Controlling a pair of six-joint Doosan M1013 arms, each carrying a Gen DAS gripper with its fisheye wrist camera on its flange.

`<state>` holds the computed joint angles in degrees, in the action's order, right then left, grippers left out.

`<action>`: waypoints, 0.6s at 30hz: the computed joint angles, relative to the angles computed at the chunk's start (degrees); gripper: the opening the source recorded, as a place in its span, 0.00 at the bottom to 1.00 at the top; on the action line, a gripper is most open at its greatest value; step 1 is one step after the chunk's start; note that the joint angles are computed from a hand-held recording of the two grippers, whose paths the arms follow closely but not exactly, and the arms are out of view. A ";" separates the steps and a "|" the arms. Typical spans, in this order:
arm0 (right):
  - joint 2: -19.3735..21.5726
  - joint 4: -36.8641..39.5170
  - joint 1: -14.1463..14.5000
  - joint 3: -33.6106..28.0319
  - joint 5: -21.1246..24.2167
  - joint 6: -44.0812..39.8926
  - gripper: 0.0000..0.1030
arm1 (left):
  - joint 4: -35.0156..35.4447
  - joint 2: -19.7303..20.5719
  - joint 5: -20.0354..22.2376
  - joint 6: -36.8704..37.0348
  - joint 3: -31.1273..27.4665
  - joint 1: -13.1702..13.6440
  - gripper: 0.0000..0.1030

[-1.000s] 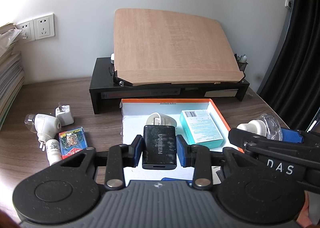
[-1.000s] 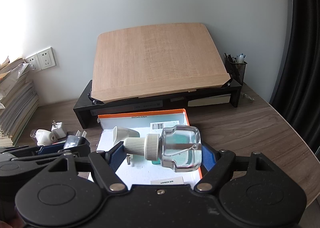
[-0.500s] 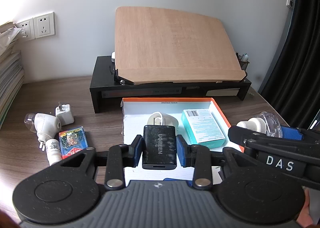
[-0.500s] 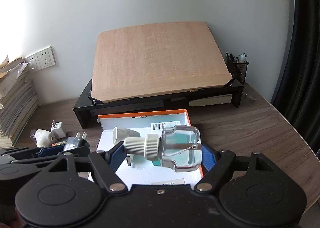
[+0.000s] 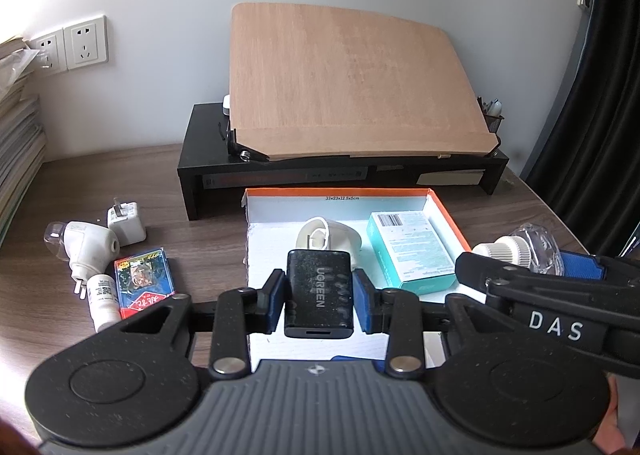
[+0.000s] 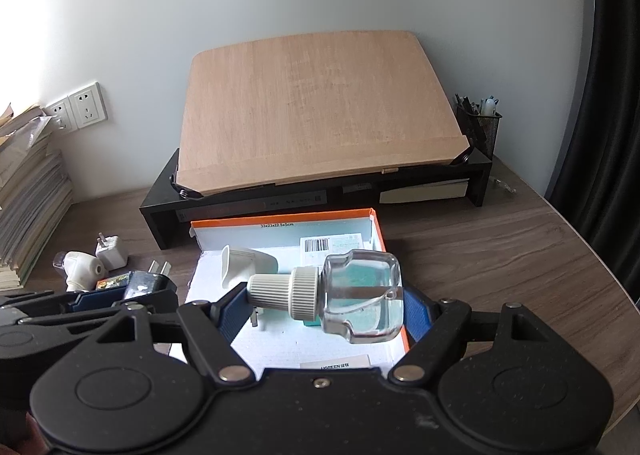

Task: Organize rigid objects
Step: 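Hold the black charger and glass bottle above the lid with both tools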

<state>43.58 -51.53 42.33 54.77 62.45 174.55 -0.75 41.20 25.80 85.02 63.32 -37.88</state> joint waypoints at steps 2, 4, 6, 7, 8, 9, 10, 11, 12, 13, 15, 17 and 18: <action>0.11 0.47 -0.14 -0.12 0.05 -0.28 0.89 | -0.05 0.25 0.43 0.01 -0.34 0.02 0.35; 0.21 0.88 -0.26 -0.21 0.08 -0.44 0.89 | -0.18 0.51 0.89 0.16 -0.72 0.05 0.35; 0.34 1.34 -0.40 -0.37 0.14 -0.79 0.89 | -0.56 0.75 1.42 0.60 -1.08 0.07 0.35; 0.42 1.58 -0.46 -0.45 0.21 -0.98 0.89 | -0.69 0.86 1.59 0.80 -1.23 0.07 0.35; 0.50 1.85 -0.52 -0.53 0.27 -1.17 0.89 | -0.83 0.97 1.78 1.04 -1.39 0.08 0.35; 0.56 2.14 -0.59 -0.60 0.34 -1.30 0.89 | -1.16 1.08 1.98 1.40 -1.58 0.10 0.35; 0.59 2.38 -0.64 -0.64 0.39 -1.38 0.89 | -1.38 1.22 2.17 1.66 -1.79 0.11 0.35; 0.62 2.60 -0.68 -0.67 0.45 -1.46 0.89 | -1.55 1.33 2.34 1.88 -1.96 0.12 0.35; 0.65 2.77 -0.74 -0.70 0.50 -1.57 0.89 | -1.76 1.44 2.52 2.12 -2.14 0.13 0.35; 0.69 2.92 -0.79 -0.75 0.58 -1.67 0.89 | -2.02 1.58 2.72 2.40 -2.34 0.14 0.35; 0.73 3.27 -0.92 -0.75 0.79 -1.80 0.89 | -2.32 1.86 3.24 2.72 -2.83 0.16 0.35; 0.78 3.69 -1.05 -0.75 0.98 -1.98 0.89 | -2.63 2.07 3.54 3.09 -3.13 0.16 0.35; 0.86 3.95 -1.13 -0.82 1.09 -2.10 0.89 | -2.73 2.17 3.67 3.23 -3.28 0.16 0.35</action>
